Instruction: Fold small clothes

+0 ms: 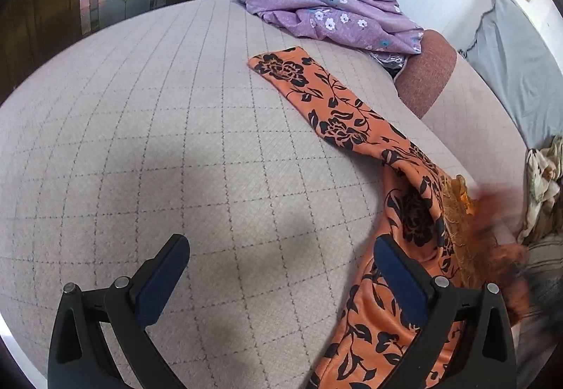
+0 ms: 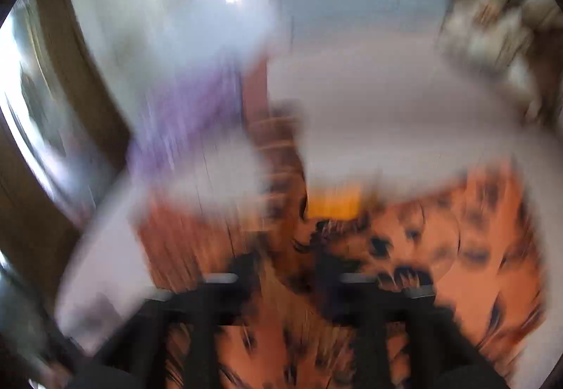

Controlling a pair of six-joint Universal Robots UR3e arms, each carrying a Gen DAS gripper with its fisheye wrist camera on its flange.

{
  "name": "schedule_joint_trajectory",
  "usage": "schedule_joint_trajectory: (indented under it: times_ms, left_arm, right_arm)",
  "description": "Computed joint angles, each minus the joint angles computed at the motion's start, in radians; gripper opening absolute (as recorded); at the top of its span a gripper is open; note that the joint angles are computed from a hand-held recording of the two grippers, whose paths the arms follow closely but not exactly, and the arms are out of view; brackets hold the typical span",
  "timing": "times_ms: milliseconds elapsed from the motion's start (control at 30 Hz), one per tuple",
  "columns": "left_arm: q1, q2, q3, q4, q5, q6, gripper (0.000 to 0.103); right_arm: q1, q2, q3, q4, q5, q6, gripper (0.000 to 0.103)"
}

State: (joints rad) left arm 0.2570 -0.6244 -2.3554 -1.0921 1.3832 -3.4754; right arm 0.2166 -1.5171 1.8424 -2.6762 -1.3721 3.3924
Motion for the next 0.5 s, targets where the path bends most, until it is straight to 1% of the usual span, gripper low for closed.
schedule_joint_trajectory:
  times_ms: [33, 67, 100, 133, 167, 200, 267, 300, 333, 367, 400, 467, 500]
  left_arm:
    - [0.03, 0.024, 0.0, -0.029, -0.025, 0.016, 0.103]
    - [0.065, 0.05, 0.003, -0.062, -0.052, 0.036, 0.103]
    - [0.114, 0.089, 0.007, -0.107, -0.088, 0.06, 0.103]
    - [0.147, 0.116, 0.008, -0.137, -0.114, 0.072, 0.103]
    - [0.173, 0.134, 0.01, -0.16, -0.14, 0.077, 0.103]
    - [0.174, 0.13, 0.01, -0.159, -0.148, 0.072, 0.103]
    - [0.154, 0.112, 0.009, -0.137, -0.148, 0.061, 0.103]
    - [0.128, 0.092, 0.009, -0.106, -0.135, 0.052, 0.103]
    - [0.105, 0.078, 0.009, -0.08, -0.122, 0.048, 0.103]
    - [0.106, 0.087, 0.008, -0.077, -0.133, 0.055, 0.103]
    - [0.125, 0.11, 0.007, -0.091, -0.163, 0.075, 0.103]
    - [0.132, 0.133, 0.006, -0.095, -0.198, 0.099, 0.103]
    - [0.106, 0.127, 0.002, -0.063, -0.212, 0.101, 0.103]
  right_arm:
    - [0.045, 0.073, 0.008, 0.017, -0.022, 0.015, 0.077]
    - [0.067, 0.122, 0.022, 0.036, -0.02, 0.013, 0.078]
    - [0.101, 0.13, 0.06, -0.024, -0.06, 0.03, 0.078]
    - [0.113, 0.109, 0.097, -0.076, -0.074, 0.021, 0.078]
    - [0.099, 0.087, 0.112, -0.079, -0.044, 0.011, 0.078]
    - [0.075, 0.047, 0.123, -0.061, -0.005, 0.011, 0.078]
    - [0.046, 0.003, 0.11, -0.045, -0.014, 0.013, 0.078]
    - [0.014, -0.026, 0.113, -0.048, 0.001, 0.02, 0.078]
    - [-0.029, -0.071, 0.141, -0.06, 0.034, 0.042, 0.078]
    - [-0.053, -0.114, 0.179, -0.076, 0.054, 0.065, 0.08]
    - [-0.087, -0.194, 0.258, -0.085, 0.073, 0.085, 0.08]
    - [-0.116, -0.246, 0.314, -0.089, 0.092, 0.087, 0.08]
    - [-0.117, -0.299, 0.37, -0.079, 0.071, 0.085, 0.08]
